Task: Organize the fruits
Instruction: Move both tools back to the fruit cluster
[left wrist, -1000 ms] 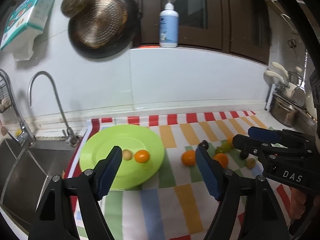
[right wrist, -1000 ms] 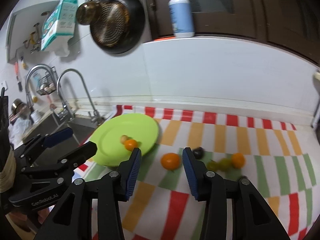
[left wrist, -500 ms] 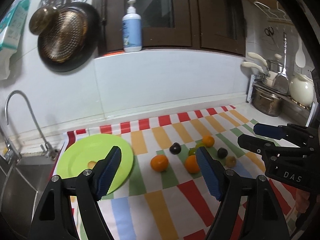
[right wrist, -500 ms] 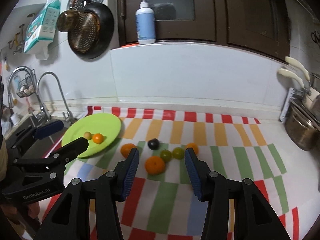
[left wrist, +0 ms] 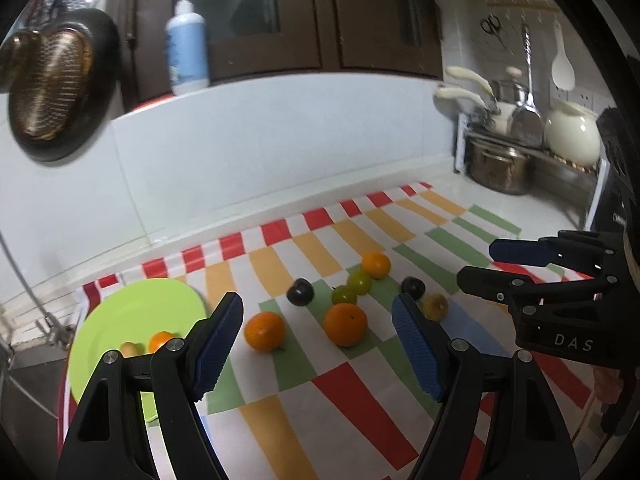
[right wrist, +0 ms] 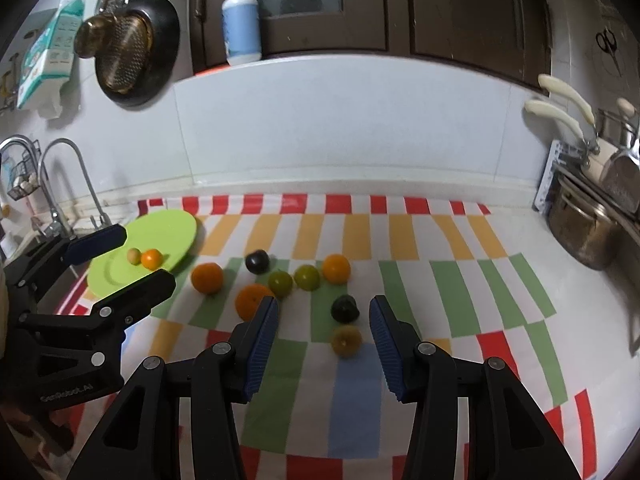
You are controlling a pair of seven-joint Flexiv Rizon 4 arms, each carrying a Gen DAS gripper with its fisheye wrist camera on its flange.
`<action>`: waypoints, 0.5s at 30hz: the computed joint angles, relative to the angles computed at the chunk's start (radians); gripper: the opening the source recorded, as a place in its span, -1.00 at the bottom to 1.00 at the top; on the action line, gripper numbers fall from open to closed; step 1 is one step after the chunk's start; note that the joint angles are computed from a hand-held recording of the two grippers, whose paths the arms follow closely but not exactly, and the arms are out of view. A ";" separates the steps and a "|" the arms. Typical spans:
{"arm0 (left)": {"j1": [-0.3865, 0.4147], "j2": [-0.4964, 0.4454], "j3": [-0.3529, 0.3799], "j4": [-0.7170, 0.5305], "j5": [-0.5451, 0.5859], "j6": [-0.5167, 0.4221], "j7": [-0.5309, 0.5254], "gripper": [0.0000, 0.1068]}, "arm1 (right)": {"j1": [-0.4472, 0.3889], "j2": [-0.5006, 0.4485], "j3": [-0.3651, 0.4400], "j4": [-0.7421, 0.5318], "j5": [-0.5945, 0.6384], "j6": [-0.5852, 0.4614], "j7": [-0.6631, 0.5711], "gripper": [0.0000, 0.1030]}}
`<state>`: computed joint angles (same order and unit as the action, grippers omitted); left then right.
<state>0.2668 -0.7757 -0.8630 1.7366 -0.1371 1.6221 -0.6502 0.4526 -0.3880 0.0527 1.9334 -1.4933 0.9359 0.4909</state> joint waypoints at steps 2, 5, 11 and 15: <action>-0.014 -0.007 0.013 -0.014 -0.003 -0.029 0.012 0.43 | -0.004 -0.006 0.001 0.004 0.013 0.008 0.000 -0.06; -0.044 -0.014 0.042 -0.035 -0.023 -0.055 0.033 0.42 | -0.011 -0.018 -0.003 0.005 0.032 0.027 -0.006 -0.06; -0.113 -0.025 0.111 -0.085 -0.094 -0.127 0.081 0.38 | -0.017 -0.045 -0.016 0.000 0.064 0.065 -0.026 -0.06; -0.175 -0.029 0.179 -0.127 -0.142 -0.187 0.106 0.33 | -0.022 -0.065 -0.027 -0.004 0.090 0.096 -0.043 -0.06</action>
<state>0.0921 -0.8051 -0.6843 1.6094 -0.2793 1.4352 -0.5441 0.4306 -0.4528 0.0256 1.9289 -1.4030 1.0323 0.4479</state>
